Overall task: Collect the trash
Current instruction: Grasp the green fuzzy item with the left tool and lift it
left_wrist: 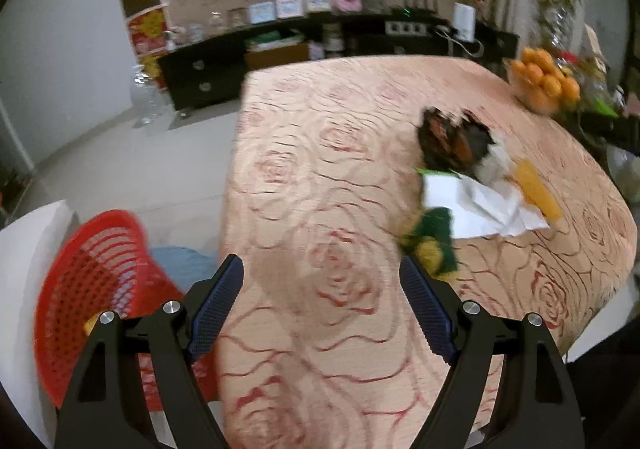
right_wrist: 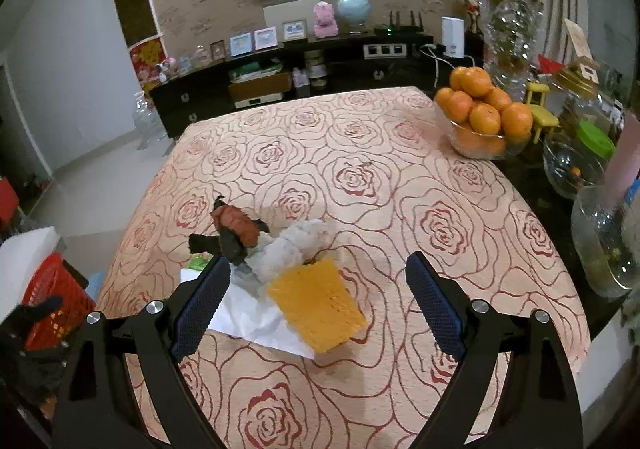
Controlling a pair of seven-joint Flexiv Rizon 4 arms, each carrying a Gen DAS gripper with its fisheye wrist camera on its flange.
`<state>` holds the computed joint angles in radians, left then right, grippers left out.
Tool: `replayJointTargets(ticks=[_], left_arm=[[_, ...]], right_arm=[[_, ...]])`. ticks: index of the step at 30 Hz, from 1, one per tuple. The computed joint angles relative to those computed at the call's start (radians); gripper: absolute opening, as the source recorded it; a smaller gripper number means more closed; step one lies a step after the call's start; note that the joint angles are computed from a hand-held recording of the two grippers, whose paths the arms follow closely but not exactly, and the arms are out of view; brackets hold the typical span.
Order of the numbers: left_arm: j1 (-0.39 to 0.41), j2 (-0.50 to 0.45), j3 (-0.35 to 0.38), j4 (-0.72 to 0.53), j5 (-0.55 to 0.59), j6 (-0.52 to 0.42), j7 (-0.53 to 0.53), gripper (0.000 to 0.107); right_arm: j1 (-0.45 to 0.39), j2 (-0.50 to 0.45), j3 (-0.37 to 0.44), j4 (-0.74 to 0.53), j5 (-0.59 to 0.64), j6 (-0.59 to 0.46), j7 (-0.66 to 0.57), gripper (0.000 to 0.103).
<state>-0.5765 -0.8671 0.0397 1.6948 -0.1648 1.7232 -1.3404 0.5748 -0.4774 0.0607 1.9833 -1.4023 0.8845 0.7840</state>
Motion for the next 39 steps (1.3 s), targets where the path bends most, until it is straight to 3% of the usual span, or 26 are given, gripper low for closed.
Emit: replayJointTargets(ticks=[7,13,17,18,25,30,34,39], left_arm=[[0.043,-0.086,-0.118,-0.126,0.009,-0.111,0.027,0.077],[0.03,-0.151,-0.13,-0.21,0.023,-0.135,0.03,0.075],[0.052,-0.169,-0.162,-0.238,0.019,-0.184,0.039,0.044],[0.063,-0.174,-0.18,-0.241,0.017,-0.193,0.043,0.042],[0.103,-0.163,-0.231,-0.202,0.027,-0.143,0.059,0.038],[0.171,-0.122,-0.3,-0.126,0.021,-0.069,0.061,0.038],[0.185,-0.077,-0.291,-0.067,0.025,0.013,0.037,0.038],[0.198,-0.043,-0.279,-0.02,0.039,0.071,0.021,0.038]], right_arm=[[-0.01,0.0,0.002,0.015,0.012,0.02,0.007,0.087],[-0.009,-0.012,-0.001,0.003,0.016,0.037,-0.027,0.087],[-0.004,-0.017,-0.004,-0.001,0.029,0.038,-0.044,0.087],[-0.003,-0.018,-0.005,-0.001,0.032,0.039,-0.046,0.087],[-0.013,-0.024,-0.015,0.007,0.022,0.076,-0.026,0.087],[-0.057,-0.035,-0.034,0.022,-0.069,0.18,0.086,0.087],[-0.113,-0.081,-0.041,-0.002,-0.169,0.294,0.195,0.087],[-0.112,-0.132,-0.045,-0.048,-0.155,0.291,0.135,0.087]])
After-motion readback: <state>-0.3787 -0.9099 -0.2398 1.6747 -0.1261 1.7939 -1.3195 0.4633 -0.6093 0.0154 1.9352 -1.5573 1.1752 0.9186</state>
